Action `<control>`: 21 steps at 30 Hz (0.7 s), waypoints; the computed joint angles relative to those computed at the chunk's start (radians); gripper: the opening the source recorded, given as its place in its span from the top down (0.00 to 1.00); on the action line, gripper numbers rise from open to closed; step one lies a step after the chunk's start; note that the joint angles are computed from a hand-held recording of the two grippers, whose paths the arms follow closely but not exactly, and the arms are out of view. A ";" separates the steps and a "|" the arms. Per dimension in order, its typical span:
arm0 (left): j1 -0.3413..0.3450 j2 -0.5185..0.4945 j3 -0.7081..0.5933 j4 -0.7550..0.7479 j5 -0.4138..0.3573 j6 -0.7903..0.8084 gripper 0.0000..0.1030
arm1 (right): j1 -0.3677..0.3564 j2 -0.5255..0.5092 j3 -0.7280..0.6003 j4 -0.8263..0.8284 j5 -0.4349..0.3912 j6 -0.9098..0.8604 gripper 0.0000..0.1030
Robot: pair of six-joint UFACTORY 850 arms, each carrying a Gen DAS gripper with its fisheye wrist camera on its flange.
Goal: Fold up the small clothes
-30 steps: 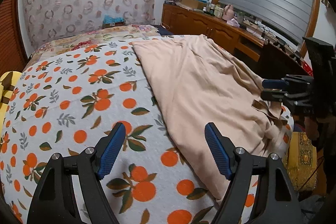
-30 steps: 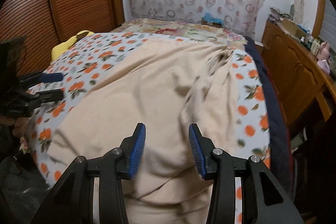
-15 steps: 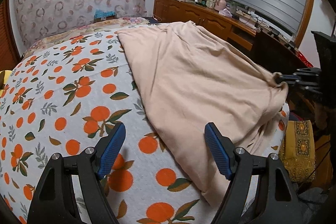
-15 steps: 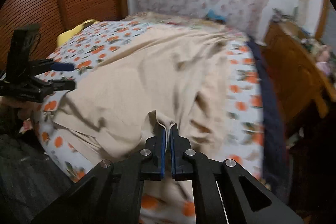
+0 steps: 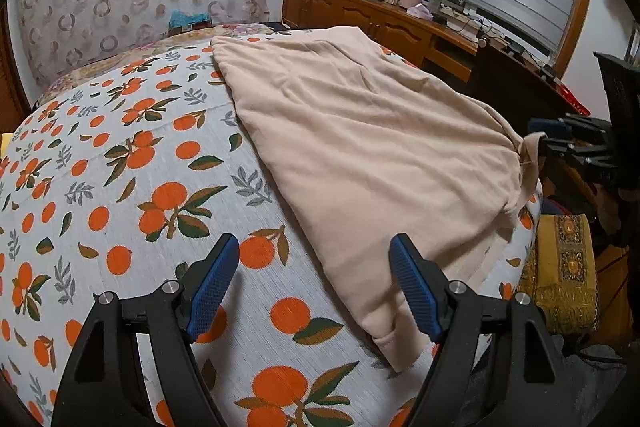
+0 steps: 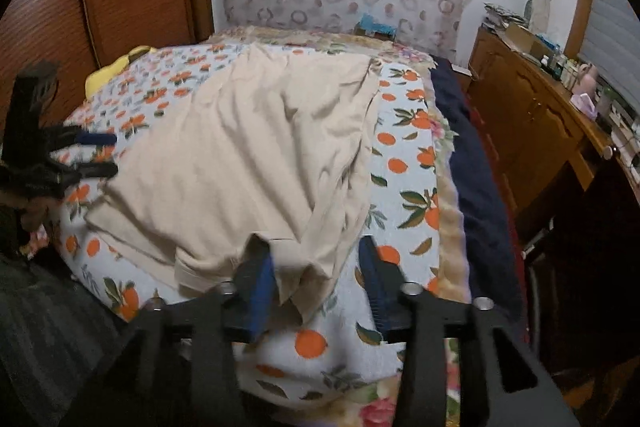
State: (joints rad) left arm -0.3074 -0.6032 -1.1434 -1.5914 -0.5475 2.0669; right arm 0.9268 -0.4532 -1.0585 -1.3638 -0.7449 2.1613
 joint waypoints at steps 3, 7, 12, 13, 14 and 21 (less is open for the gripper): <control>-0.001 -0.001 0.001 0.012 0.002 -0.009 0.24 | -0.006 -0.014 0.003 -0.023 0.000 0.043 0.47; -0.004 -0.001 0.003 0.013 0.008 -0.012 0.24 | -0.022 -0.030 0.008 -0.043 0.025 0.108 0.45; -0.008 -0.005 0.000 0.019 0.014 -0.018 0.24 | -0.010 -0.009 0.024 -0.091 -0.009 0.175 0.45; -0.009 -0.006 -0.002 0.022 0.014 -0.022 0.24 | -0.003 -0.004 0.024 -0.097 -0.025 0.182 0.42; -0.008 -0.009 -0.006 0.028 0.014 -0.028 0.24 | 0.003 -0.005 0.018 -0.088 -0.044 0.175 0.39; -0.015 -0.015 -0.011 0.055 0.025 -0.049 0.24 | 0.030 -0.022 -0.017 -0.117 -0.088 0.168 0.37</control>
State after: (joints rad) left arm -0.3219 -0.6186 -1.1540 -1.5366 -0.5230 2.0175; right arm 0.9573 -0.4753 -1.0756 -1.4805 -0.8332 2.3297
